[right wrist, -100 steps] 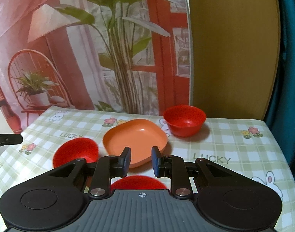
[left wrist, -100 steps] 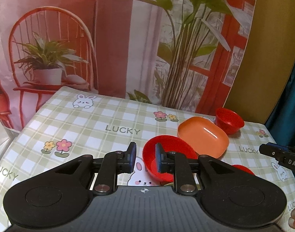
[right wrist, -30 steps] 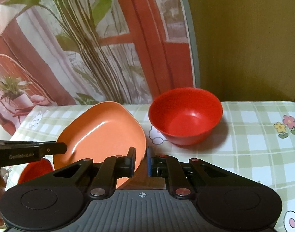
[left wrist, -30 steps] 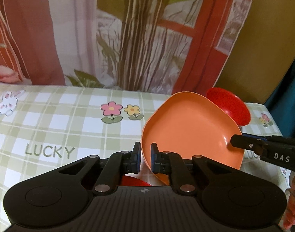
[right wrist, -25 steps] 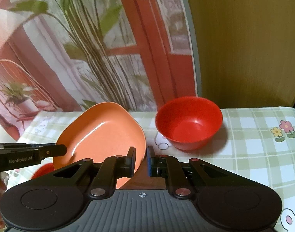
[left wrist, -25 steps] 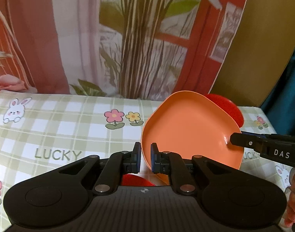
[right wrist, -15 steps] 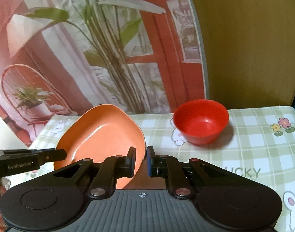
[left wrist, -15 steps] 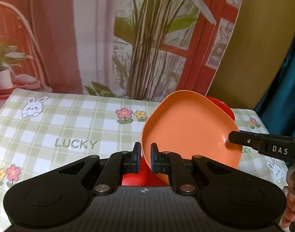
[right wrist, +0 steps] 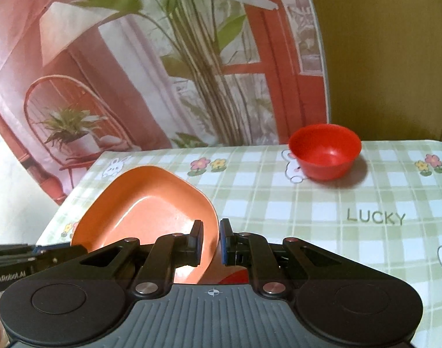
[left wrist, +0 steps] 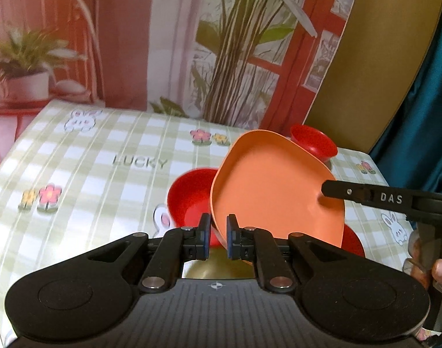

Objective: Organize plates and bowls

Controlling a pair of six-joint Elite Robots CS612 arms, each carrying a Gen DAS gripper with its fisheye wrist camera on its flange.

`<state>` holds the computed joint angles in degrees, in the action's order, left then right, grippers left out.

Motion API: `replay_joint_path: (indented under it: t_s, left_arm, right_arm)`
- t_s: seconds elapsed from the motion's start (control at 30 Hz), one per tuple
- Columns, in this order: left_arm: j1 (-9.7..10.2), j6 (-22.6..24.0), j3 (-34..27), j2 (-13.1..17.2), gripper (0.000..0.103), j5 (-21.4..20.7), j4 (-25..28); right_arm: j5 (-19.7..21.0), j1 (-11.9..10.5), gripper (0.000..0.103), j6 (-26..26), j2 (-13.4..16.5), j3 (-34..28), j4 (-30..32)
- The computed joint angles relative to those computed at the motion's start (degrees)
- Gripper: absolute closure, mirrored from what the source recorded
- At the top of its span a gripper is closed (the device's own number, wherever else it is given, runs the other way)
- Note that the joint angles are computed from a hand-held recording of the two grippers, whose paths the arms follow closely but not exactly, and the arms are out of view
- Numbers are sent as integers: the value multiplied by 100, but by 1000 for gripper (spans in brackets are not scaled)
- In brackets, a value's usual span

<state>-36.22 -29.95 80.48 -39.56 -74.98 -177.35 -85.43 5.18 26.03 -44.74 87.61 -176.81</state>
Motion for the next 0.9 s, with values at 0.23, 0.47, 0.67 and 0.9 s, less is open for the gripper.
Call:
replay_joint_path:
  t_s: [0.23,0.47,0.67,0.9]
  left_arm:
    - [-43,-282,441,-178,90,-125,-141]
    - [-59,-690,750,-277,89,-289,-136]
    - [-74,-995,925,-320,89,-344,-168]
    - [-65,-1219,1009,-340,88,-546,-42]
  right_arm:
    - [80,64,92,-90,-22,67,54]
    - [137,138,92,-286,-29,87,190]
    - [152,197,92,-384,-19,82,301]
    - [176,236,91,-473,-3,86,428]
